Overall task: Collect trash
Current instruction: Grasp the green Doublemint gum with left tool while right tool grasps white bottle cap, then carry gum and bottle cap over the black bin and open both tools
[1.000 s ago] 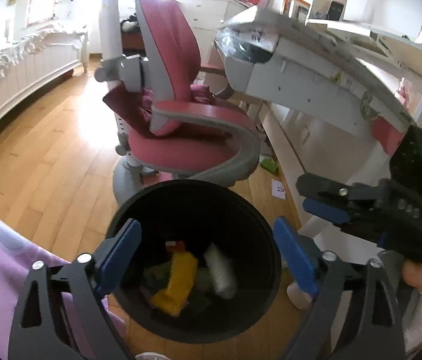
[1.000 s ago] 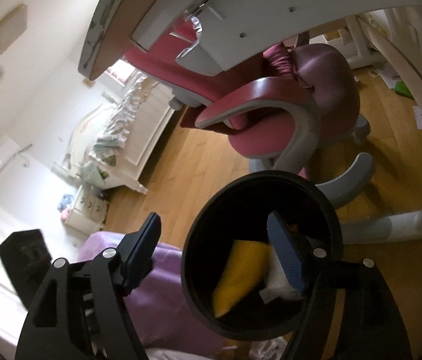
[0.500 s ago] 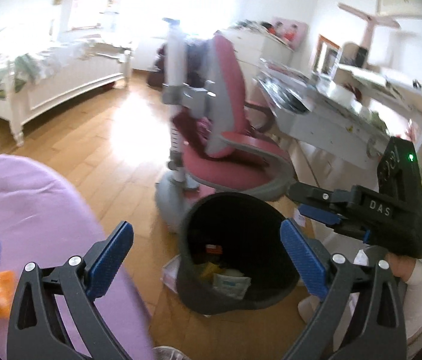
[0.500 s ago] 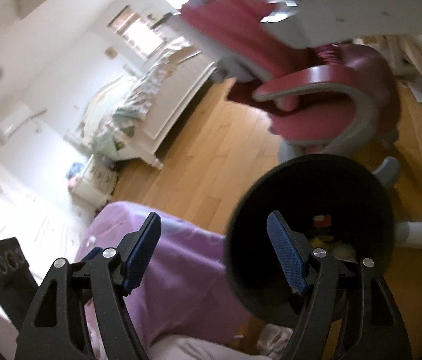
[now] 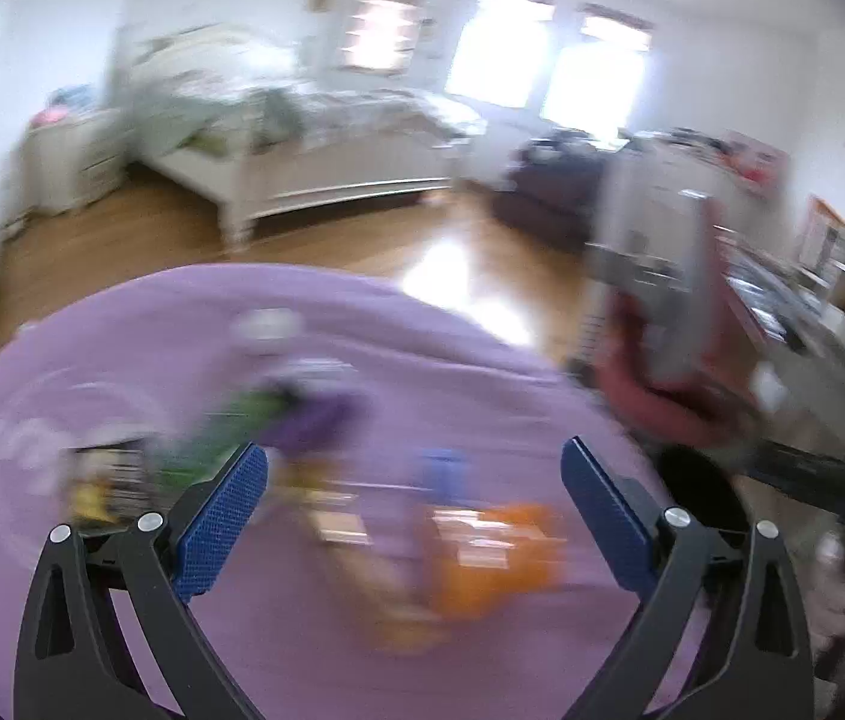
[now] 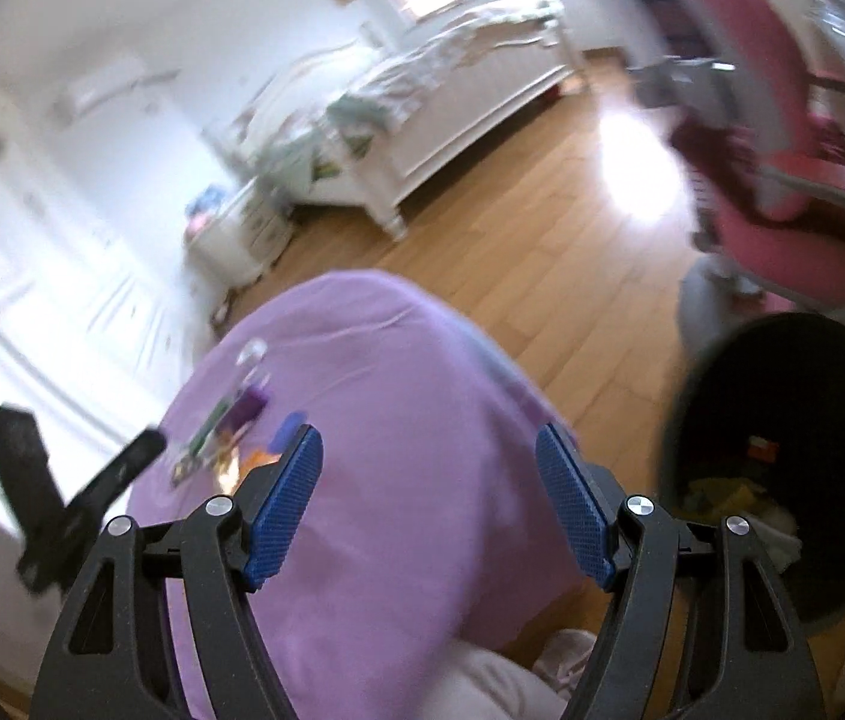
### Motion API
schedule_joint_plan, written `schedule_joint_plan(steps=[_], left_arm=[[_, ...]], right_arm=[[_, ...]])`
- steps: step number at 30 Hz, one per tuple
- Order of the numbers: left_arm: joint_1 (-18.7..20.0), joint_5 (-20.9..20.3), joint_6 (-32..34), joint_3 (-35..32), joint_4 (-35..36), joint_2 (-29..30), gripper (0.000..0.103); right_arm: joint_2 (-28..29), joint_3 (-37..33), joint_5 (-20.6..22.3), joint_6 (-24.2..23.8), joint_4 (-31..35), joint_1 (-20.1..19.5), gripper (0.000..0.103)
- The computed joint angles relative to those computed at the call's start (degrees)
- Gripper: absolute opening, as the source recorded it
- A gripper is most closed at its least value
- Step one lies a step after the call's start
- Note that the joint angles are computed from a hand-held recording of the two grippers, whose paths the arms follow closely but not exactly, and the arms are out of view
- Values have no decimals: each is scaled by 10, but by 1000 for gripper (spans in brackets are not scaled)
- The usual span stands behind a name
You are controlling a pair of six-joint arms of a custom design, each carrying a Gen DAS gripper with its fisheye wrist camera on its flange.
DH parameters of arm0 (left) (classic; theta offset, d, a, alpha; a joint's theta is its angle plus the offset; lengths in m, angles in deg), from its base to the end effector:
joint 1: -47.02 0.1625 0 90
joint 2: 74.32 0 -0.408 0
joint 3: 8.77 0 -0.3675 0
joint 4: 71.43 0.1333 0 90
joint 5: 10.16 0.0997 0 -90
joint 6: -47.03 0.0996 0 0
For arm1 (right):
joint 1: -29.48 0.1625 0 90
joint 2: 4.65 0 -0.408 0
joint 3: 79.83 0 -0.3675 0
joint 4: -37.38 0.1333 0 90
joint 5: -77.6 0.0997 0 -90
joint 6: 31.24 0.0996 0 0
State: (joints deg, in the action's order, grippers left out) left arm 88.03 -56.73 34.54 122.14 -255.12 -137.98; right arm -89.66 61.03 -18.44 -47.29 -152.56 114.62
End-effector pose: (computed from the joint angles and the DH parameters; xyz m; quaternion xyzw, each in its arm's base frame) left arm -0.2031 -0.4440 0.1689 0.2029 0.8854 -0.3667 0.2010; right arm 0.0900 -0.3913 0.2631 0.0706 -0.9231 0.3597 0.1160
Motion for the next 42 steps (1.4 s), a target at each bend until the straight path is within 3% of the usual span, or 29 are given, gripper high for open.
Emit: schedule_joint_plan(steps=[1, 5, 8, 14, 18, 21, 28, 30, 31, 34, 37, 40, 42], left_arm=[[22, -2, -1, -10, 19, -10, 96], [84, -8, 19, -53, 94, -18, 62], [110, -19, 49, -85, 147, -12, 52], [123, -38, 123, -106, 161, 5, 51], [127, -23, 136, -111, 167, 19, 47], [126, 8, 118, -117, 160, 27, 31], [137, -4, 85, -104, 145, 7, 31], [147, -25, 76, -100, 131, -4, 31], [151, -36, 71, -96, 122, -10, 31], [158, -61, 69, -88, 97, -18, 31], [157, -73, 74, -83, 80, -21, 31], [168, -95, 78, -79, 51, -27, 31], [173, -103, 75, -74, 29, -30, 31]], right_arm=[[22, -13, -8, -1, 3, 20, 73], [98, -68, -33, -1, 15, 86, 73], [148, -116, -47, -11, 33, 122, 73], [242, -222, -73, -35, 88, 159, 73], [311, -312, -96, -53, 137, 176, 73], [367, -379, -114, -72, 168, 187, 73], [527, -571, -203, -126, 246, 218, 73], [566, -621, -236, -131, 274, 222, 62], [584, -647, -250, -124, 302, 224, 49], [599, -665, -265, -124, 319, 226, 36], [598, -663, -271, -117, 319, 228, 36], [548, -603, -213, -80, 297, 219, 36], [476, -508, -130, -45, 244, 207, 36]])
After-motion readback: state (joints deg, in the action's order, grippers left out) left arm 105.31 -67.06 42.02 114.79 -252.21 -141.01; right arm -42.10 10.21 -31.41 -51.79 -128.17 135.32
